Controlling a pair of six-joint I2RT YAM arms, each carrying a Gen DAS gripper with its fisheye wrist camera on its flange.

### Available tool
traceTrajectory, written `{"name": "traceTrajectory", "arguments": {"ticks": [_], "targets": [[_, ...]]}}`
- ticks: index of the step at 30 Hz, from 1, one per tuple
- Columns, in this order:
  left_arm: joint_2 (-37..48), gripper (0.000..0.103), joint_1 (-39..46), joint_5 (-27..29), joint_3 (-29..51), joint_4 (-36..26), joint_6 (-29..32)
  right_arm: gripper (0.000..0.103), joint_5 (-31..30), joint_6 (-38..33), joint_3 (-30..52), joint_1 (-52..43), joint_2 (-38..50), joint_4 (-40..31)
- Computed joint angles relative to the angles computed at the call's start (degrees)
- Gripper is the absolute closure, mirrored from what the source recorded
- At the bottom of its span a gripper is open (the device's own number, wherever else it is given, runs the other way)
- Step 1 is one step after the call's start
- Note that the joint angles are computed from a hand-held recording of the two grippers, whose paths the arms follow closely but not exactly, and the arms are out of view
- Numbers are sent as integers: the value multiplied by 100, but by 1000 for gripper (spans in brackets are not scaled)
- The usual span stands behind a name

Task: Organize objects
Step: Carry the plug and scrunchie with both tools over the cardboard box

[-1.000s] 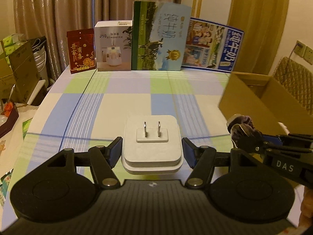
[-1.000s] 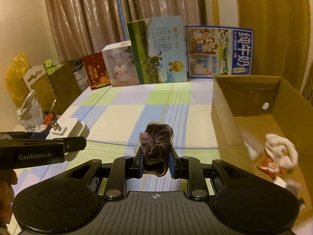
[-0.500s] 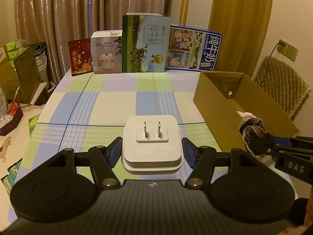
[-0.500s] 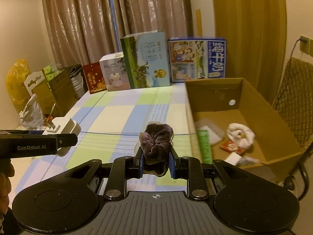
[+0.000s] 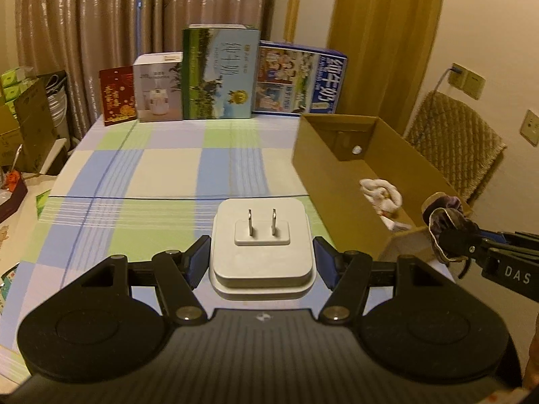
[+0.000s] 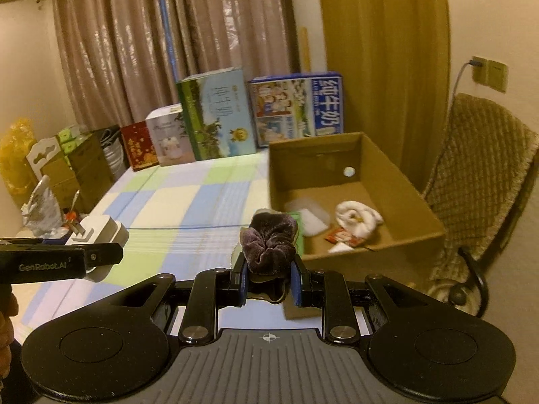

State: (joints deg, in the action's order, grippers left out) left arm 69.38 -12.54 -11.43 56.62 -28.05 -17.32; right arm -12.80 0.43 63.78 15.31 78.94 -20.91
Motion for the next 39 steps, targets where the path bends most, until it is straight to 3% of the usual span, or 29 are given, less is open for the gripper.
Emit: {"name": "traceTrajectory", "arguments": {"ticks": [19, 39], "targets": [[1074, 43, -1581, -346, 877, 74, -393, 81, -411, -427, -20, -1413, -83, -176], [2070, 43, -1820, -276, 1692, 85, -318, 81, -572, -616, 302, -1763, 497, -123]]}}
